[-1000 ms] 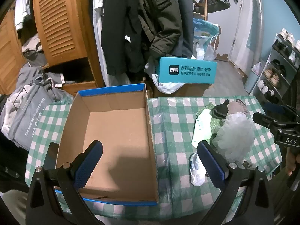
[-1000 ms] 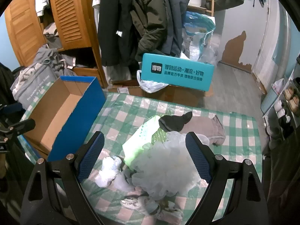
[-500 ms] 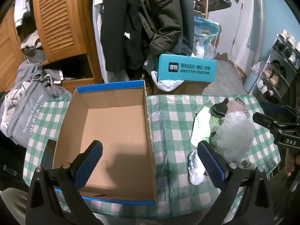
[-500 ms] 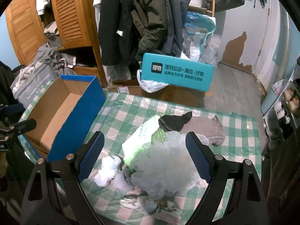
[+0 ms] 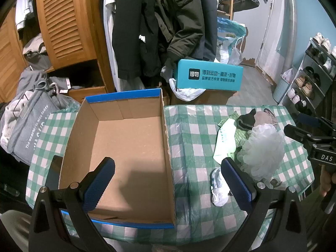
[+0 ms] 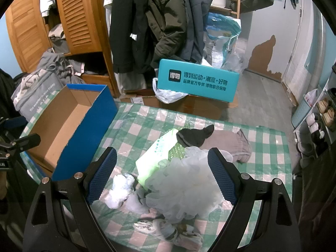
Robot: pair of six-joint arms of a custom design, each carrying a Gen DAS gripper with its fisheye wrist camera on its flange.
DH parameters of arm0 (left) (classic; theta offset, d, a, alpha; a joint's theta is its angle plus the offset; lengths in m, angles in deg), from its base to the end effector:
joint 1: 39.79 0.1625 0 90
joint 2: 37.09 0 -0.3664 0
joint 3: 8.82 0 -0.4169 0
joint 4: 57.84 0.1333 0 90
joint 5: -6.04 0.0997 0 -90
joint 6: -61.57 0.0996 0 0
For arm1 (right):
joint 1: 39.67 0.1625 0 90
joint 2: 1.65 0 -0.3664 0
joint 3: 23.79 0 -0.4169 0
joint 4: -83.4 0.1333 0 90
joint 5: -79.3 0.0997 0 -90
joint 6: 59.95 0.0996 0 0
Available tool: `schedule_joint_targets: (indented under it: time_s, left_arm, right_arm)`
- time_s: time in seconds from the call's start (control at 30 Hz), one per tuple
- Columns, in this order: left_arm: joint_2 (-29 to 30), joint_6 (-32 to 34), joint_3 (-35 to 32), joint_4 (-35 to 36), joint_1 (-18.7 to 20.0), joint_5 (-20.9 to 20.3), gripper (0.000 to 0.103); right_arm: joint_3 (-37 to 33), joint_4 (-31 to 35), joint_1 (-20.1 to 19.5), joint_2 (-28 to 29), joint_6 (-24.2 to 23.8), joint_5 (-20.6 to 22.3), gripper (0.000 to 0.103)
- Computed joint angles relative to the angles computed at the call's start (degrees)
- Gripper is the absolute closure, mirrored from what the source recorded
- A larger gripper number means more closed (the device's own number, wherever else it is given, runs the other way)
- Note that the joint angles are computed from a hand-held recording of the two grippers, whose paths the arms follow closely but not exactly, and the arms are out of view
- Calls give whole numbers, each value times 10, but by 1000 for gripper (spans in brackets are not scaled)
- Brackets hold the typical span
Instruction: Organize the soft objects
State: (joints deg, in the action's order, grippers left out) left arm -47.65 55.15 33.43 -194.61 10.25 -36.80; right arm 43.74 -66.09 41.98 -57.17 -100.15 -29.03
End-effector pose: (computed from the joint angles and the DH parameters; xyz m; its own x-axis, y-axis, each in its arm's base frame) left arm -0.3742 -0.7678 -0.0288 -0.7090 0.2059 -0.6745 0.5443 0.7679 -0.3377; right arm -0.0083 -0.7591 0.3874 -0.7550 -0.1512 0.6381 -0.5095 0.7477 -0.4258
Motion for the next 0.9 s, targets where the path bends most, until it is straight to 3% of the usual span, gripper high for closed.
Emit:
schedule_joint_targets:
  time_s: [0.9]
  left_arm:
    - [6,-2,-10,8,0,-2,1]
  right_arm:
    - [-1,1,0,0,0,-1,16]
